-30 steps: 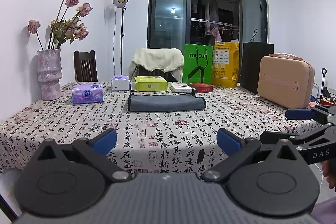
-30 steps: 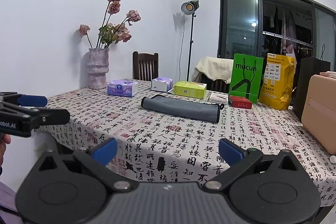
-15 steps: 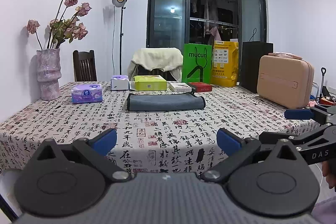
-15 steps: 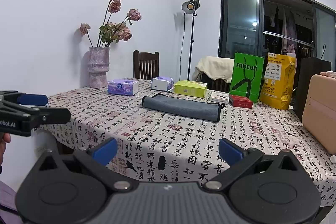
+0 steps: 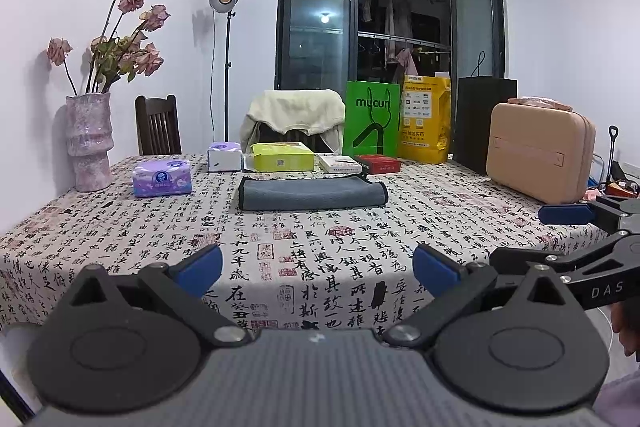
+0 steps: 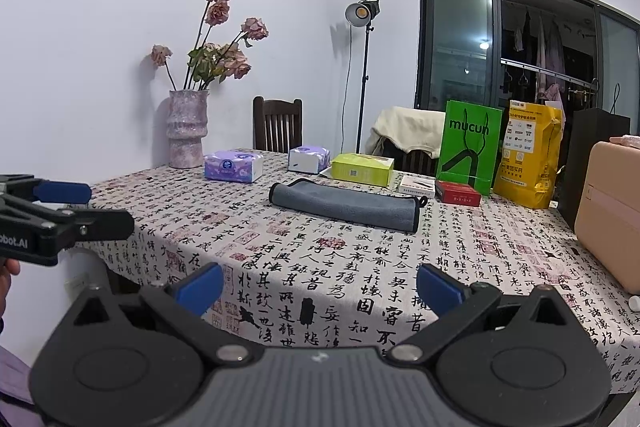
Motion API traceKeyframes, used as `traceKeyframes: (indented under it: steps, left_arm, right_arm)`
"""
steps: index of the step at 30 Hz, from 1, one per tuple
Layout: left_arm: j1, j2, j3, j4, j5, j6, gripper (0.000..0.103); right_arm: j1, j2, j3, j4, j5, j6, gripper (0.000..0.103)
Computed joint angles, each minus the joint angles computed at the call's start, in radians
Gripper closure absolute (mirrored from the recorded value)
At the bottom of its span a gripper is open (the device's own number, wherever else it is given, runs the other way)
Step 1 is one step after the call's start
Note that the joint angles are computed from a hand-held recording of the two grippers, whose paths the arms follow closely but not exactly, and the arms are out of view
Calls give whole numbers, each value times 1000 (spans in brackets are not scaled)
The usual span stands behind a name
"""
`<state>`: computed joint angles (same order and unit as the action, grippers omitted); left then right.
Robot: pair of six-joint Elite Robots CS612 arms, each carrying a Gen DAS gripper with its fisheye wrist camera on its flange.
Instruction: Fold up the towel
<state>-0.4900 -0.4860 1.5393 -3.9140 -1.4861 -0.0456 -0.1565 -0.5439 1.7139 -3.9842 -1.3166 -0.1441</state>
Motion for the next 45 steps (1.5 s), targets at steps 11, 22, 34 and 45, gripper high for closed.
traceKeyframes:
  steps: [11, 22, 34, 45]
  left_arm:
    - [1, -1, 0, 3, -2, 0, 0]
    - [0, -4, 3, 16, 4, 3, 0]
    - [2, -5, 5, 24, -16, 14, 0]
    - [1, -6, 6, 27, -14, 10, 0]
  right_arm:
    - [-1, -1, 2, -5, 0, 0, 0]
    - [-1, -1, 2, -4, 0, 0, 0]
    - [-1, -1, 2, -3, 0, 0, 0]
    - [-1, 4, -1, -6, 3, 0, 0]
